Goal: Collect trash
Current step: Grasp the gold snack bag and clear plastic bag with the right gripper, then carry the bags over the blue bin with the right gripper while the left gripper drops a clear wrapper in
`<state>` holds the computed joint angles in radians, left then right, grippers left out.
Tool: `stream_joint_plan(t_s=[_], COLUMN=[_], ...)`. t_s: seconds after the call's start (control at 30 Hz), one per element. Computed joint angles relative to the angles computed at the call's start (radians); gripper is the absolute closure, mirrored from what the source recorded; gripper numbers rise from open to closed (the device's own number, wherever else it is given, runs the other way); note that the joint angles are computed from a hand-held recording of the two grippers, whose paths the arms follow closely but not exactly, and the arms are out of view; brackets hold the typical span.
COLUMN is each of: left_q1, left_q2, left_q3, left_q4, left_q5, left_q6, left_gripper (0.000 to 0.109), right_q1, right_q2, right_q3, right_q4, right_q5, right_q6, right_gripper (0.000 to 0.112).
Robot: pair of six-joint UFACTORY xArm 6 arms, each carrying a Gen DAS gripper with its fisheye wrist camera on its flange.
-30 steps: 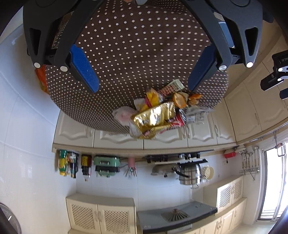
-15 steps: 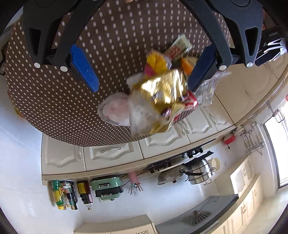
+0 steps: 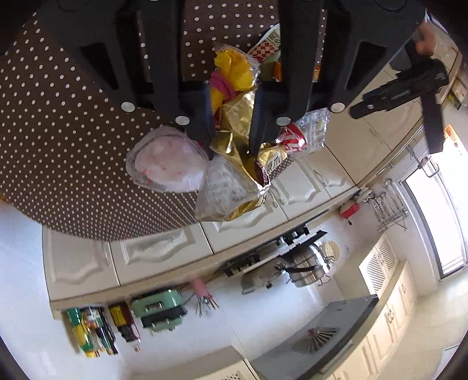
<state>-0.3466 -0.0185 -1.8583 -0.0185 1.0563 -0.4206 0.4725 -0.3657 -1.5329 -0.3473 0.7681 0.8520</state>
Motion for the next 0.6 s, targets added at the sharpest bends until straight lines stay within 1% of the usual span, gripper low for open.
stream_joint_plan(t_s=[0.07,0.1,0.13,0.17,0.23,0.27,0.3,0.33,0.37,0.4,0.47,0.6], left_q1=[0.007,0.010,0.012,0.016,0.028,0.030,0.027,0.023,0.021,0.017,0.000,-0.007], left_q2=[0.029,0.031,0.039,0.054,0.068,0.071,0.067,0.058,0.039,0.023,-0.013,-0.080], left_q3=[-0.027,-0.024,-0.029,-0.046,-0.056,-0.053,-0.042,-0.025,0.004,0.023,0.057,0.105], left_q4=[-0.035,-0.049,-0.072,-0.105,-0.178,-0.197,-0.190,-0.186,-0.194,-0.189,-0.150,-0.139], left_q5=[0.014,0.013,0.018,0.037,0.062,0.068,0.061,0.044,0.014,-0.005,-0.044,-0.080], left_q6=[-0.009,-0.007,0.002,0.012,0.031,0.034,0.032,0.037,0.048,0.051,0.057,0.081], left_gripper=[0.016,0.023,0.037,0.043,0.067,0.071,0.089,0.098,0.100,0.101,0.101,0.103], right_q1=[0.006,0.010,0.017,0.027,0.043,0.050,0.054,0.063,0.072,0.076,0.098,0.149], right_q2=[-0.004,-0.004,-0.007,-0.008,-0.008,-0.006,-0.005,-0.002,0.000,0.002,0.007,0.028], right_q3=[0.001,-0.002,-0.006,-0.011,-0.024,-0.031,-0.035,-0.045,-0.053,-0.060,-0.080,-0.128], right_q4=[-0.015,-0.029,-0.053,-0.080,-0.118,-0.131,-0.141,-0.160,-0.181,-0.192,-0.231,-0.282], right_q5=[-0.014,-0.016,-0.013,-0.008,0.000,0.001,0.003,0.010,0.016,0.018,0.029,0.057], right_q6=[0.004,0.007,0.014,0.022,0.031,0.032,0.036,0.041,0.050,0.052,0.066,0.086], right_gripper=[0.096,0.097,0.097,0.097,0.098,0.098,0.099,0.100,0.100,0.103,0.104,0.105])
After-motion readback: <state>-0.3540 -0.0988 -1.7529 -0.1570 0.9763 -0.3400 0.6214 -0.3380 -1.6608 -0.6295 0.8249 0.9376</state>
